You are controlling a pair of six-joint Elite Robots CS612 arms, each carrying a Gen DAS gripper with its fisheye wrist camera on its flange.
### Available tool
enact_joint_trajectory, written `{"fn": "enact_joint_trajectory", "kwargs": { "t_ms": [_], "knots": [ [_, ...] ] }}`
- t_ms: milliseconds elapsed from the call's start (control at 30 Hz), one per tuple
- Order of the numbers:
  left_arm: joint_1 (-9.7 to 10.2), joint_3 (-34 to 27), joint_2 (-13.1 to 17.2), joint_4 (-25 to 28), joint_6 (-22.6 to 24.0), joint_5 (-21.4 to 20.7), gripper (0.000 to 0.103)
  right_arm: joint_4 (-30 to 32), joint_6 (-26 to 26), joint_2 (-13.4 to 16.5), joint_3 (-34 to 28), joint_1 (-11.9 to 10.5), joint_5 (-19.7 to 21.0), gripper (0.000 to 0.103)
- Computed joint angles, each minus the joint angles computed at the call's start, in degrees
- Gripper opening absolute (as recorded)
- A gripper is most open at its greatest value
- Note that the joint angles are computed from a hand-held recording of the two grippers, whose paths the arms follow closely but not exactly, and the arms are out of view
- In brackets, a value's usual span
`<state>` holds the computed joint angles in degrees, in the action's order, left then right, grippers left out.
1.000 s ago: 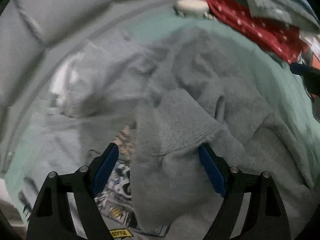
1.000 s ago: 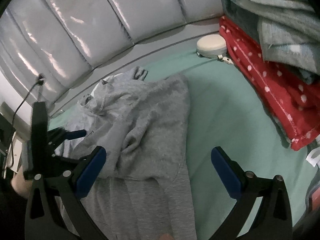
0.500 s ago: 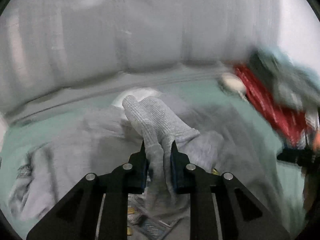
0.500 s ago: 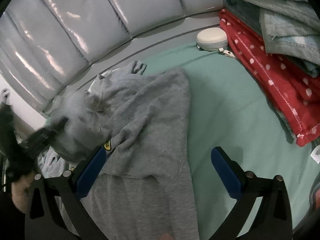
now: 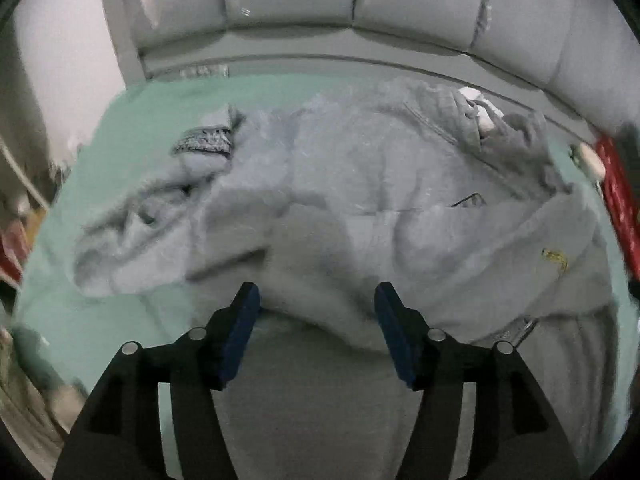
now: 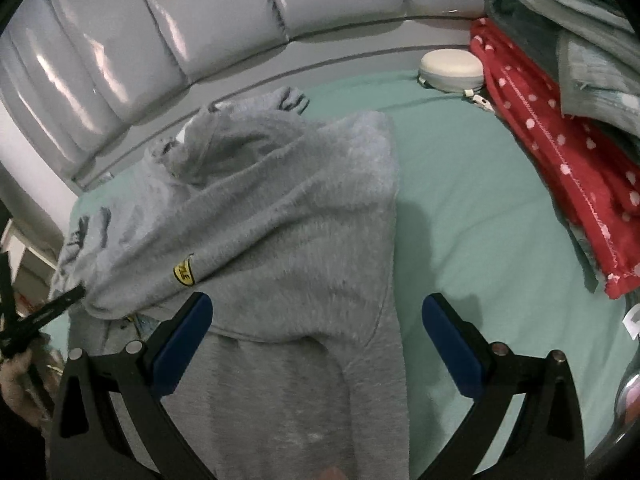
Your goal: Fold large clothes
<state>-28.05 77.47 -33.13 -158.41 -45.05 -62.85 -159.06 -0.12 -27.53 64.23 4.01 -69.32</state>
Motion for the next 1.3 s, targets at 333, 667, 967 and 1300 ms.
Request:
{"fn": "enact_joint_trajectory", "kwargs": {
  "t_ms": [333,667,967,1300],
  "knots": [
    [2.88,-5.1,3.6,-9.1,17.3,-10.8,0.065,-4.5,-3.0,1.0,-0.3,1.4,-5.1,0.103],
    [2.28,-7.0,5.6,-3.7,19.9,-6.6,0.022,2.3,-4.4,2.9,-3.4,1.7,-8.1,0.103],
    [2.48,-4.7,4.2,-7.9,12.2,-3.2,0.010,5.7,2.4,3.7,-4.8,-0.1,-6.4,0.062],
    [1.87,-3.8,2.7,-4.8,10.0,-2.5,0.027,5.0,-6.0,2.6,-2.9,0.3,-6.0,0.010]
  ]
}}
